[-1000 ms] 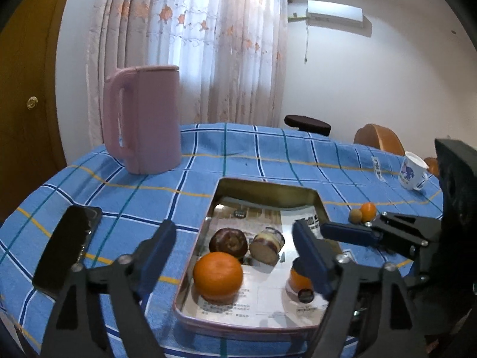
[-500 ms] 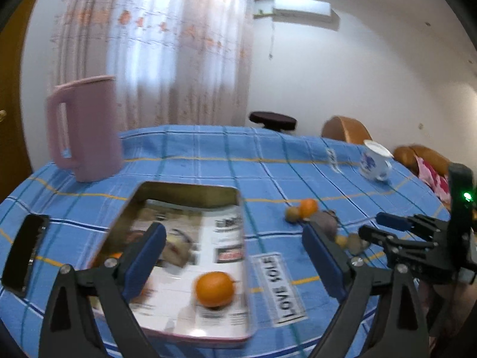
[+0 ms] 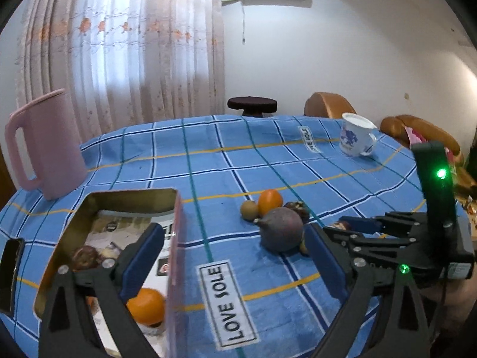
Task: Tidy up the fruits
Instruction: 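Grasp the purple stemmed fruit with the left gripper while the right grasps another brown cake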
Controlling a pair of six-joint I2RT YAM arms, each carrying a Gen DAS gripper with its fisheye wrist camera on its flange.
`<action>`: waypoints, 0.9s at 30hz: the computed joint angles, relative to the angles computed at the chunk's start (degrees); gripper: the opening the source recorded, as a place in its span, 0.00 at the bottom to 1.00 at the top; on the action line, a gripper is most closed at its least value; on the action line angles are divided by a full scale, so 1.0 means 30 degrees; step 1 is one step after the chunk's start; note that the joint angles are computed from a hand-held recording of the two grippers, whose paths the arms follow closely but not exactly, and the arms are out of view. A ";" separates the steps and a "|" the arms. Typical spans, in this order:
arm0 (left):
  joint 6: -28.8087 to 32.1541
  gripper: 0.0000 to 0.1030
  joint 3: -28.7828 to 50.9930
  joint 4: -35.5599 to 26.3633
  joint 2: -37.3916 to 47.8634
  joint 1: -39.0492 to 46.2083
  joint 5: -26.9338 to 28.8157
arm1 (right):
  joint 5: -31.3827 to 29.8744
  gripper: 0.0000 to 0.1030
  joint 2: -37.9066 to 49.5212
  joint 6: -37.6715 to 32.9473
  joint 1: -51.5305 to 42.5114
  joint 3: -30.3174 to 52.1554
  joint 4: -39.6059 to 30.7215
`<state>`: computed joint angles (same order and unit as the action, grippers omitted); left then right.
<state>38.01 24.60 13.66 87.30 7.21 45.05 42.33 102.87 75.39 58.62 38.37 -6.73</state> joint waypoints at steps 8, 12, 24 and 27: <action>-0.1426 0.94 0.0826 0.0106 0.1366 -0.2736 -0.1837 | 0.1775 0.33 -0.0639 0.1793 0.0495 0.0019 -0.2067; -0.2271 0.90 0.1735 0.0085 0.2784 -0.4222 -0.2997 | 0.2322 0.33 -0.0748 0.2396 0.0140 0.0199 -0.3515; -0.1949 0.51 0.3745 -0.2497 0.4755 -0.5726 -0.3323 | 0.2210 0.33 -0.1194 0.2152 0.0021 -0.0726 -0.2302; -0.1977 0.51 0.3534 -0.2278 0.4577 -0.5705 -0.3253 | 0.2286 0.33 -0.1259 0.2146 0.0109 -0.0847 -0.2127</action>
